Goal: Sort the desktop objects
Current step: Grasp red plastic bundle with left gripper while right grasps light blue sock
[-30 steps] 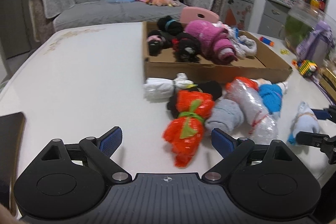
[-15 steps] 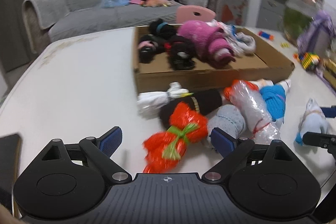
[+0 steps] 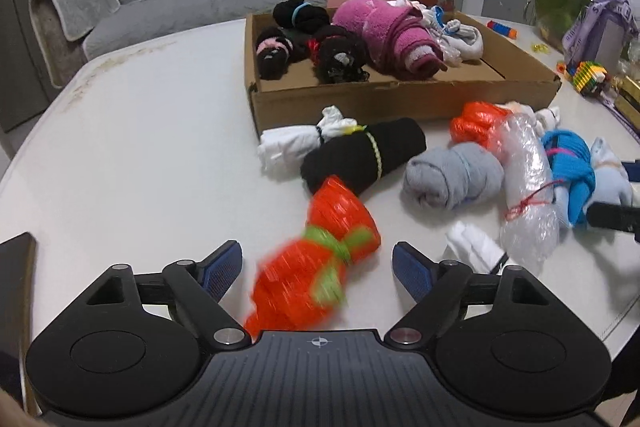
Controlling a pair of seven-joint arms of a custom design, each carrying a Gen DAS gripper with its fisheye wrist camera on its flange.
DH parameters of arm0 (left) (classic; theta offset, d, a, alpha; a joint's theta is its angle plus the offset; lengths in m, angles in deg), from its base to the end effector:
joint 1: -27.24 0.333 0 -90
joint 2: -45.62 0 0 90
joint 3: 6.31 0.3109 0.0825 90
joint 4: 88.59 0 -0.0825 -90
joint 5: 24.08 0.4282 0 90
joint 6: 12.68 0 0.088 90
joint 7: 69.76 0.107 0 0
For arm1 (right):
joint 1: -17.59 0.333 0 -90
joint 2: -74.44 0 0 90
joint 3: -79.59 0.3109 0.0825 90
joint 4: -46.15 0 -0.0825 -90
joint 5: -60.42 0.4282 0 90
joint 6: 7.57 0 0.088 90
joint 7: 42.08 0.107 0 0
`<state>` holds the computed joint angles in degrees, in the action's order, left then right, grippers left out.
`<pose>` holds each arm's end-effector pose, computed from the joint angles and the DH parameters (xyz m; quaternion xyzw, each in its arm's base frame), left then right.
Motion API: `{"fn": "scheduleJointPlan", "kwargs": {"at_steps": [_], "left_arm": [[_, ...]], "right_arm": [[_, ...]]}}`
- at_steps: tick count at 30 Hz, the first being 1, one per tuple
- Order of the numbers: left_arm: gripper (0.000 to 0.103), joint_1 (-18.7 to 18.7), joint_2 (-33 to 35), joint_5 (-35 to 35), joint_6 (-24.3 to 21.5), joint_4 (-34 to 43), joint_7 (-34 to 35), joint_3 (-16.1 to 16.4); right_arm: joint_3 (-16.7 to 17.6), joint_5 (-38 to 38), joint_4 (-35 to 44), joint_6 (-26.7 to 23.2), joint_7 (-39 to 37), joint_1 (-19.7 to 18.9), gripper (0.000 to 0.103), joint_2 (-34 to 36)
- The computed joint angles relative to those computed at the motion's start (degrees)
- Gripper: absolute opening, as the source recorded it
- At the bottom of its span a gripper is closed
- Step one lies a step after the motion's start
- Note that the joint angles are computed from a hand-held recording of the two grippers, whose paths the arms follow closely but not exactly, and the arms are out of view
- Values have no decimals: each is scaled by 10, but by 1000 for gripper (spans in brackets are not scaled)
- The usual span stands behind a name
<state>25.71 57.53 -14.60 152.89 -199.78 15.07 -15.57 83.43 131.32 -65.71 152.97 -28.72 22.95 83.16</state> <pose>0.6723 -0.1320 0.4373 -0.5800 0.7284 -0.2698 0.2454 0.6581 0.0598 0.4278 -0.7467 0.4770 -0.1982 0.4192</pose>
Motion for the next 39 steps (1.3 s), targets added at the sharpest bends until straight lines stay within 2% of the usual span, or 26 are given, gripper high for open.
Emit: {"fn": "scheduleJointPlan", "kwargs": {"at_steps": [3,8,11,13,18,21,29,39], "left_arm": [[86,-1,-8,10,2,-10,-5,4],[79,16,-7,-42,-7,-6,29,-12],[75,15,-8,-51,-6,-7,33,-11],[70,15,-11,-55,-4,-10,37,-11],[47,21,-20,-89,-1,-21,74,-22],[43,20,-24,-103,3,-26,80,-21],[41,26,-49,-168,30,-51,117,-28],[41,15,-91,-197,45,-67,130,-3]], "right_arm": [[1,1,-1,3,-3,0,86,-1],[-3,-1,-2,-2,7,-2,85,-3],[-4,-1,-4,-1,10,-2,83,-5],[-4,-3,-5,-3,11,-3,82,-6],[-6,0,-9,-5,12,-4,77,-9],[-8,2,-11,-8,11,-5,75,-12],[-14,26,-14,-20,4,-7,72,-22],[-27,15,-11,-14,11,-11,71,-40]]}}
